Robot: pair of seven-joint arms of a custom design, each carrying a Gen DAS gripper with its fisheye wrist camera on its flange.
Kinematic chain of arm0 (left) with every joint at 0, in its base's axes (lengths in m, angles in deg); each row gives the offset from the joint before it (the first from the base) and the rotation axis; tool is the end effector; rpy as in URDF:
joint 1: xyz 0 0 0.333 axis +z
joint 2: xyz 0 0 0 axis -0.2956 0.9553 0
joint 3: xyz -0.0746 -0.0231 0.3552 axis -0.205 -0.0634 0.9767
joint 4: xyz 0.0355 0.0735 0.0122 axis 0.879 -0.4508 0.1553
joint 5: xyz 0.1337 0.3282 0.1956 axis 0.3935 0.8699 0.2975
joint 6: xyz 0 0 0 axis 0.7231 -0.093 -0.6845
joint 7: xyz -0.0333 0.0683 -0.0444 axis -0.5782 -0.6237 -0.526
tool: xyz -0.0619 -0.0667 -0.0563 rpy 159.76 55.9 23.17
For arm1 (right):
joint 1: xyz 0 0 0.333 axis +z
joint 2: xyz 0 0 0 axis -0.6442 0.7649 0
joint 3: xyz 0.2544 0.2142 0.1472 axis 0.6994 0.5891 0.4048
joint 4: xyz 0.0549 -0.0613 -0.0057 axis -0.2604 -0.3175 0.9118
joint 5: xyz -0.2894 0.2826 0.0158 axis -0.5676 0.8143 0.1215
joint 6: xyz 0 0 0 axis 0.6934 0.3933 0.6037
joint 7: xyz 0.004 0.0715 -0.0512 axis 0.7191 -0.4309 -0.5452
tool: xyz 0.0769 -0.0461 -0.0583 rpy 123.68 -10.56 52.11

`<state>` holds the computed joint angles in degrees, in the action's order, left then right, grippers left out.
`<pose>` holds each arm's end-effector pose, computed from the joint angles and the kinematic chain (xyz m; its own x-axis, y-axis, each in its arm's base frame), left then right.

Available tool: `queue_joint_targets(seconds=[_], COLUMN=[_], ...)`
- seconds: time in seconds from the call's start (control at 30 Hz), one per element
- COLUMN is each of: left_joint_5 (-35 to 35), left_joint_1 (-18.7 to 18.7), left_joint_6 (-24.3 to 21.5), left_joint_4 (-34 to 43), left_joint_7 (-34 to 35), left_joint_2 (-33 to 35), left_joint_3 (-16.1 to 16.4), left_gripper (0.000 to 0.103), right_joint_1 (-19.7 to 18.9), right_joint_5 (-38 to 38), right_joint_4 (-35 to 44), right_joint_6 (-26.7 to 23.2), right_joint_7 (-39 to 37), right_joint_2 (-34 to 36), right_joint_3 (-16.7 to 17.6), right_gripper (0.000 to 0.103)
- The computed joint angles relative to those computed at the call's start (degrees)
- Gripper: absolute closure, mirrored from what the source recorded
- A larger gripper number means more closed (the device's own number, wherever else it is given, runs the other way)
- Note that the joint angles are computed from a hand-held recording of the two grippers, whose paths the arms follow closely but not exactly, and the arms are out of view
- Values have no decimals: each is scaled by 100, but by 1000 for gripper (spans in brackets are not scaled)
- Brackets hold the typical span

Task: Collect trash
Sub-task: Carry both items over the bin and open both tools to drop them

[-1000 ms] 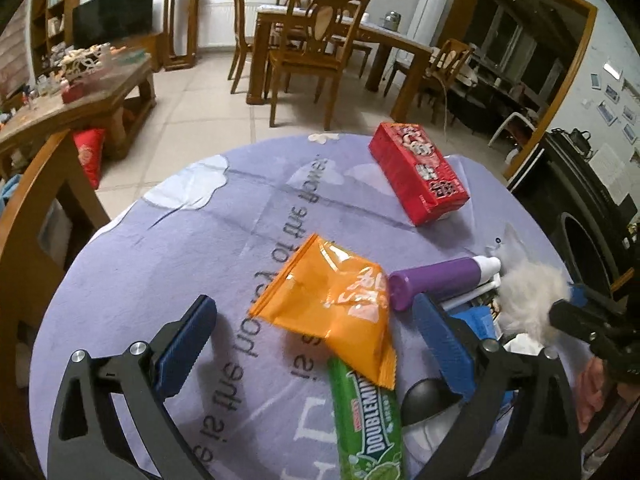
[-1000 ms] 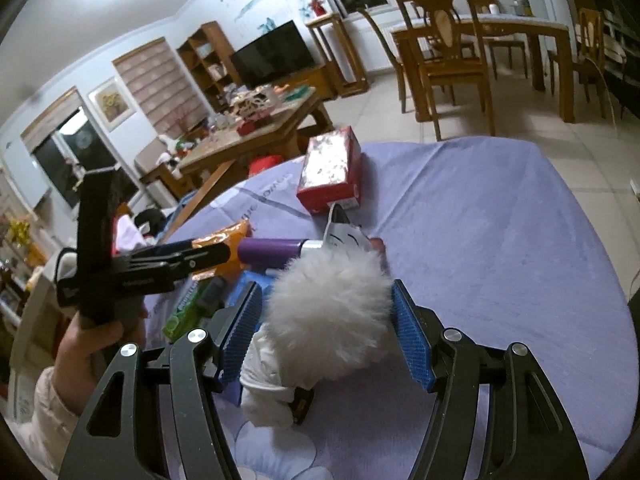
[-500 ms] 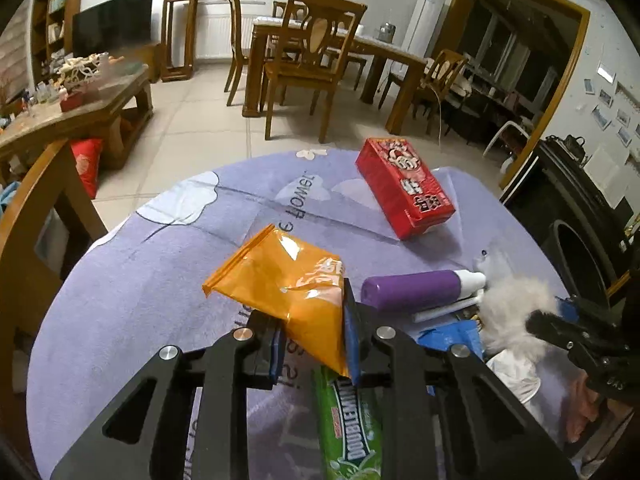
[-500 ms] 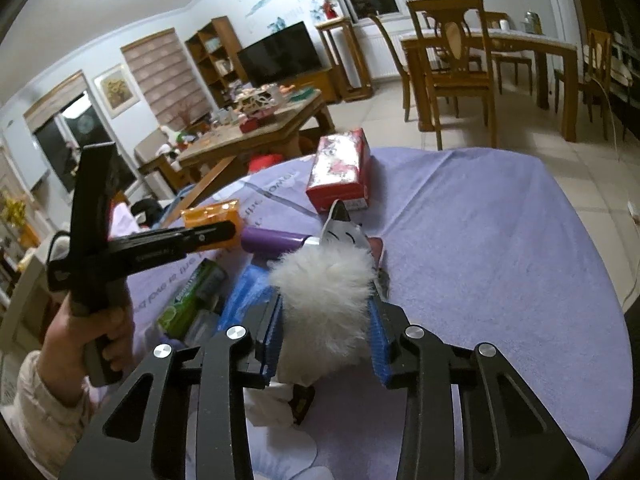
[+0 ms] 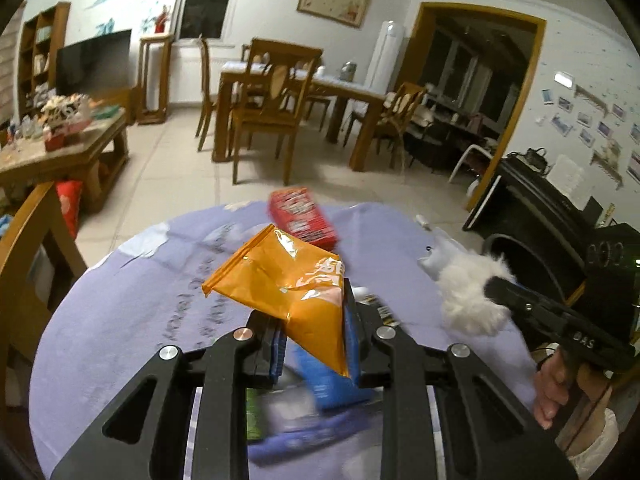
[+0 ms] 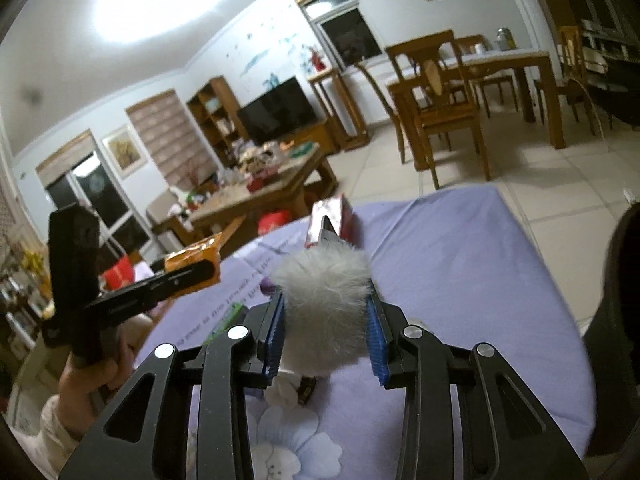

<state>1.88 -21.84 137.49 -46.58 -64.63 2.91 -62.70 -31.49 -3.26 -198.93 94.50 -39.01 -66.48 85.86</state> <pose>0.4862 -0.2357 0.5450 0.2096 -0.9537 0.2155 -0.5643 -0.2980 -0.7699 0.5794 0.1165 0.5293 0.7122 -0.5593 -0.4242 -0.6130 -0.2012 -0.7640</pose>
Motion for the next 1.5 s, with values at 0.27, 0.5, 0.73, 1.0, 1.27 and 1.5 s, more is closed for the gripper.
queue_joint_targets(seconds=[0.27,0.5,0.73,1.0,1.27,1.5], left_joint_5=[333,221,-337,-1187,-1948,-2620], left_joint_1=[-539,-1272,-1829,-2256,-2597,-2848], left_joint_6=[-170,-274,-283,-378,-581,-828], left_joint_4=[1006,2203,3290,4265,4855,5407], left_joint_7=[193,925,1875,2958,3691,4299], left_joint_2=[757,1795,2729,3585,4038,4423], left_joint_3=[-101,106,291,455,760,963], left_gripper=[79,79,79,79,79,76], right_joint_1=[-424,-953,-1487,-2041,-2394,-2480], right_joint_5=[412,673,746,817,805,771], right_joint_4=[-95,38,236,560,653,751], right_joint_6=[-183,-299,-435,-532,-638,-536], right_joint_7=[-202,-215,-186,-54,-26,103], right_joint_2=[-219,-87,202,668,952,1116], right_joint_3=[-390,-704,-845,-850,-778,-670], right_gripper=[68,68,68,68,68,65])
